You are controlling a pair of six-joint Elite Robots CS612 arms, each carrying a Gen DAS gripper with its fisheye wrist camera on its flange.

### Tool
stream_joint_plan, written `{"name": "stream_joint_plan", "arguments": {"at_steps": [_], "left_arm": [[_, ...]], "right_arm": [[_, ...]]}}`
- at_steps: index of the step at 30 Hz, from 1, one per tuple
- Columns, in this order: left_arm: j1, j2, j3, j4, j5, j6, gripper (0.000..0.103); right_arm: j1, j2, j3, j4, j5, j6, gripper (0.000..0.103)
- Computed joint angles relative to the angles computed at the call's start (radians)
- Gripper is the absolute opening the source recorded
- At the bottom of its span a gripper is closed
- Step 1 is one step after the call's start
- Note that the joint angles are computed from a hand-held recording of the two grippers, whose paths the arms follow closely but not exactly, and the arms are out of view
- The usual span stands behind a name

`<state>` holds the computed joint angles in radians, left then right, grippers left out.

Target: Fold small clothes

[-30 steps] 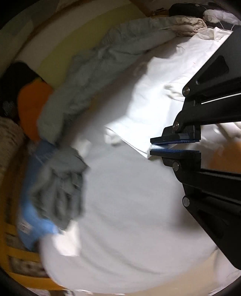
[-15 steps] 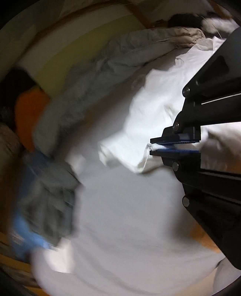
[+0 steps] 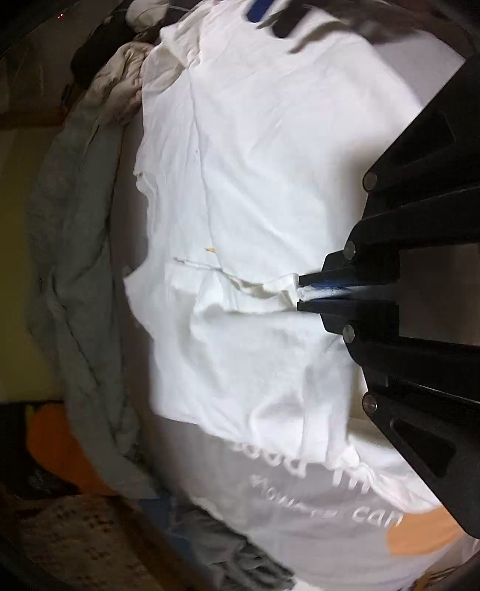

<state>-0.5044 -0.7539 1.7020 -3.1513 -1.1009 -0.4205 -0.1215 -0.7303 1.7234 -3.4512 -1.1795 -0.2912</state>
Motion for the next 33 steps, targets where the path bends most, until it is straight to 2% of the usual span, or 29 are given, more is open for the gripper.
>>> {"name": "stream_joint_plan", "arguments": {"at_steps": [1,3,6,7,9,11,12,14,15,16,18,22,23,25,26,27,28,29,31,33], "left_arm": [[0.001,-0.004,0.006,-0.03,-0.016,0.008,0.023],[0.013,-0.017,0.033,-0.122,-0.073,-0.01,0.04],[0.024,-0.044,0.097,-0.282,-0.172,-0.043,0.043],[0.023,-0.051,0.118,-0.332,-0.17,-0.054,0.047],[0.015,-0.065,0.144,-0.365,-0.089,-0.094,0.053],[0.017,-0.08,0.149,-0.3,-0.001,-0.165,0.053],[0.028,-0.088,0.147,-0.245,0.016,-0.211,0.053],[0.068,-0.102,0.122,-0.112,-0.039,-0.308,0.05],[0.099,-0.106,0.114,-0.097,-0.107,-0.336,0.05],[0.126,-0.101,0.102,-0.125,-0.174,-0.337,0.05],[0.165,-0.09,0.057,-0.122,-0.238,-0.302,0.05],[0.228,-0.042,-0.094,0.014,-0.301,-0.193,0.05],[0.246,-0.021,-0.143,0.07,-0.344,-0.174,0.05],[0.274,0.018,-0.222,0.175,-0.408,-0.185,0.049],[0.286,0.04,-0.257,0.212,-0.455,-0.189,0.046],[0.296,0.058,-0.287,0.241,-0.496,-0.193,0.037],[0.306,0.074,-0.311,0.27,-0.528,-0.204,0.033],[0.312,0.087,-0.326,0.279,-0.55,-0.213,0.03],[0.319,0.107,-0.336,0.245,-0.575,-0.214,0.003],[0.313,0.106,-0.315,0.187,-0.56,-0.214,0.003]], "right_arm": [[-0.004,-0.002,-0.003,-0.001,0.008,0.016,0.067],[-0.009,-0.006,-0.013,0.008,0.021,0.046,0.067],[-0.01,-0.012,-0.028,0.047,0.042,0.056,0.067],[-0.008,-0.013,-0.036,0.066,0.045,0.053,0.067],[-0.006,-0.016,-0.058,0.125,0.08,0.052,0.067],[-0.001,-0.016,-0.097,0.215,0.133,0.067,0.067],[0.002,-0.012,-0.13,0.282,0.178,0.078,0.067],[0.009,0.004,-0.198,0.394,0.263,0.109,0.067],[0.017,0.016,-0.24,0.463,0.292,0.127,0.067],[0.025,0.026,-0.27,0.508,0.312,0.137,0.067],[0.05,0.052,-0.334,0.564,0.321,0.153,0.067],[0.106,0.089,-0.411,0.604,0.243,0.13,0.065],[0.117,0.098,-0.432,0.635,0.217,0.131,0.063],[0.127,0.121,-0.478,0.735,0.245,0.136,0.055],[0.13,0.13,-0.505,0.831,0.263,0.132,0.052],[0.131,0.133,-0.521,0.904,0.279,0.121,0.05],[0.127,0.13,-0.52,0.964,0.319,0.086,0.048],[0.121,0.117,-0.496,0.981,0.357,0.045,0.048],[0.117,0.078,-0.414,0.915,0.352,-0.02,0.048],[0.119,0.049,-0.351,0.884,0.318,-0.082,0.048]]}}
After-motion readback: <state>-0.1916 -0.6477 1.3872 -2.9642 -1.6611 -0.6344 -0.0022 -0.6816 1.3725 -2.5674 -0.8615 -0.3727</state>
